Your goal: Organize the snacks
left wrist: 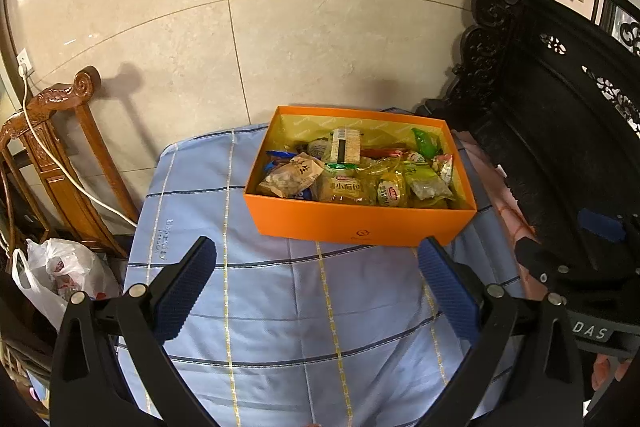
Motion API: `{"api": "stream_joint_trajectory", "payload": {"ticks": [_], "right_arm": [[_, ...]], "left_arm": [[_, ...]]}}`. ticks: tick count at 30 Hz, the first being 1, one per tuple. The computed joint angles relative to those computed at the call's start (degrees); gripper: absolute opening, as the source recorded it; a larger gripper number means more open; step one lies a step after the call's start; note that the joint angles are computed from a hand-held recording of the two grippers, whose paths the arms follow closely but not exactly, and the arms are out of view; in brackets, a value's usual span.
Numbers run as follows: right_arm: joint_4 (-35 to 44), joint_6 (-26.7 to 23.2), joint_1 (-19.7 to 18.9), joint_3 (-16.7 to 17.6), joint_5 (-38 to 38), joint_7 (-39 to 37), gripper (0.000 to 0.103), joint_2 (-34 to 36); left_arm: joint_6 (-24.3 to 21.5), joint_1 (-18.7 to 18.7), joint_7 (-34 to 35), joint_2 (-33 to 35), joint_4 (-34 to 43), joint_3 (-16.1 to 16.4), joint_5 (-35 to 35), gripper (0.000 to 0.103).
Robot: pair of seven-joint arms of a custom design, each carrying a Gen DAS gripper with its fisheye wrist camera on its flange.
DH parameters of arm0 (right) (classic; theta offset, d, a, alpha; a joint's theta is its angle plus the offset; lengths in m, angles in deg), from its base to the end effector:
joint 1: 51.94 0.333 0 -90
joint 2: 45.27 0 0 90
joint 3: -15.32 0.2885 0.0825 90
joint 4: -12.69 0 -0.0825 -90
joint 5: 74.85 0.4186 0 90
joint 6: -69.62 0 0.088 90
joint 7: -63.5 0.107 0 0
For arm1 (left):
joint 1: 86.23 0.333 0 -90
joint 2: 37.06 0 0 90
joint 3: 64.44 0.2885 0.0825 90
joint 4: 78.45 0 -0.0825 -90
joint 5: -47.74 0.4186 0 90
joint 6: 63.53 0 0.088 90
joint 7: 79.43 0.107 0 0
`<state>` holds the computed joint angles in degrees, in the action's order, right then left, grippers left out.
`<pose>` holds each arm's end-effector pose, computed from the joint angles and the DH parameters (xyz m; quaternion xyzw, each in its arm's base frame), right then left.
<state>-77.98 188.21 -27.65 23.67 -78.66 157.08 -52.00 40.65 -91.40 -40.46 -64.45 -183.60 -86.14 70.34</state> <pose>0.4949 0.3200 0.7168 -0.8266 0.4764 -0.1708 0.2464 0.4111 -0.2290 0.7319 -0.7842 0.5146 -0.1726 0.3008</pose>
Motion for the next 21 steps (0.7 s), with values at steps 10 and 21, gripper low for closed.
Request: {"api": "stream_joint_trajectory", "payload": {"ticks": [10,21], "right_arm": [[0.2,-0.2,-0.1,-0.1,-0.1,0.0,0.099,0.1],[-0.3,0.2,-0.2,-0.1,-0.1,0.0,0.1,-0.2]], "left_arm": [[-0.6,-0.2,0.5,0.6,0.5,0.0,0.2,0.099],[-1.7,0.8,-2.1,0.0,0.6,-2.0,4.6,0.099]]}}
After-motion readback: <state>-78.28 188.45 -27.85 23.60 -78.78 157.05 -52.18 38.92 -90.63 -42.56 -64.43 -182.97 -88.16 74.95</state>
